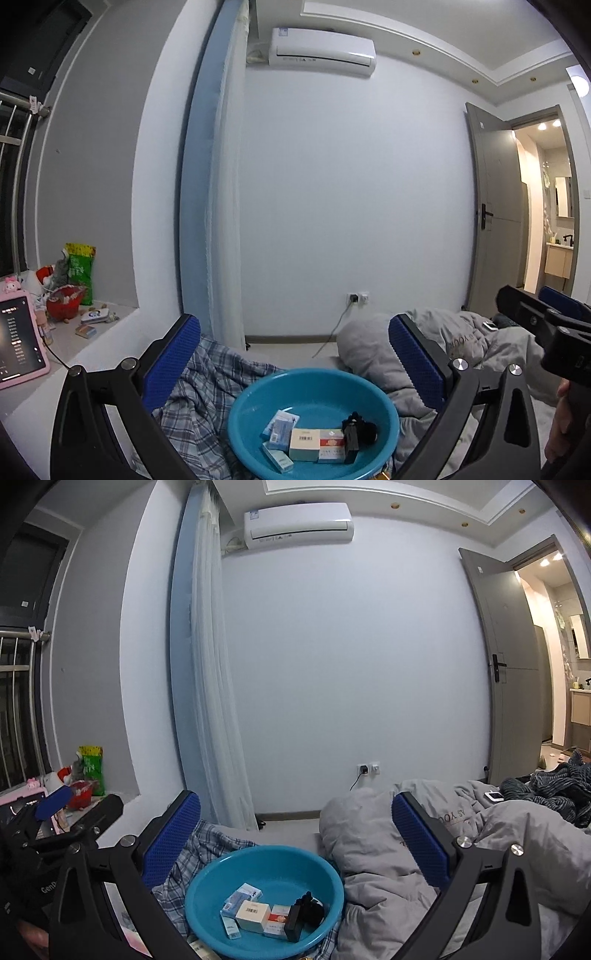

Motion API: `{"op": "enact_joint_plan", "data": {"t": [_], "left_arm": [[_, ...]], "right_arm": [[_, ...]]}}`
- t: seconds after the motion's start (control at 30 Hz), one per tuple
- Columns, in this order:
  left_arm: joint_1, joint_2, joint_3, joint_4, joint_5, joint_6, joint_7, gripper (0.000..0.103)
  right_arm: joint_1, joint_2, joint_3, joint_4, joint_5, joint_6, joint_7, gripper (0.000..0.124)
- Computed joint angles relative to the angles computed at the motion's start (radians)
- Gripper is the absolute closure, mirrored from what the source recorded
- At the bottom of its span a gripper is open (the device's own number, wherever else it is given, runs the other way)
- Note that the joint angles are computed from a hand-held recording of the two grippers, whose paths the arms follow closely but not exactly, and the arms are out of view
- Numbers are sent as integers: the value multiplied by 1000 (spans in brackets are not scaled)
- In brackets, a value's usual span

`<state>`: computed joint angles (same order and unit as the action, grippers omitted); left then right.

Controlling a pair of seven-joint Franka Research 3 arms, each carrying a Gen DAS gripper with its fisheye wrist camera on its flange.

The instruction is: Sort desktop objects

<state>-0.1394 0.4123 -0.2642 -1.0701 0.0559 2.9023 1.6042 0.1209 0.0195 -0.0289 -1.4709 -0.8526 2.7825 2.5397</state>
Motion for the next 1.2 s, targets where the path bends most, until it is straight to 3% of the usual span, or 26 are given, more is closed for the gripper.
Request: {"op": "enact_joint_plan", "data": {"t": [0.23,0.4,0.47,0.57,0.7,0.9,1.03,1.2], "left_arm": [[-14,45,-1,62,-6,-87,1,0],[-55,102,38,164,20,-191,-43,0],[-79,124,64,204,50,-236,-74,0],[-72,128,42,218,34,-282,-48,0],[-63,74,38,137,27,-319,-7,0],[-63,20,64,14,70,-341,-19,0],[-33,21,29,3,3,-415,22,0],[-44,3,49,-56,28,-433,20,0]], "right_arm": [[-3,11,-7,7,64,-36,-32,21],[-1,3,-10,-17,110,-58,-3,21],[-8,-8,-7,-52,207,-40,-30,21],[-16,-7,-2,-65,351,-12,-127,21],[0,5,7,-22,278,-126,-117,21],[14,2,13,-44,331,-236,-210,21],[9,6,11,-65,412,-247,-246,21],[21,33,10,-50,434,-280,-289,21]]}}
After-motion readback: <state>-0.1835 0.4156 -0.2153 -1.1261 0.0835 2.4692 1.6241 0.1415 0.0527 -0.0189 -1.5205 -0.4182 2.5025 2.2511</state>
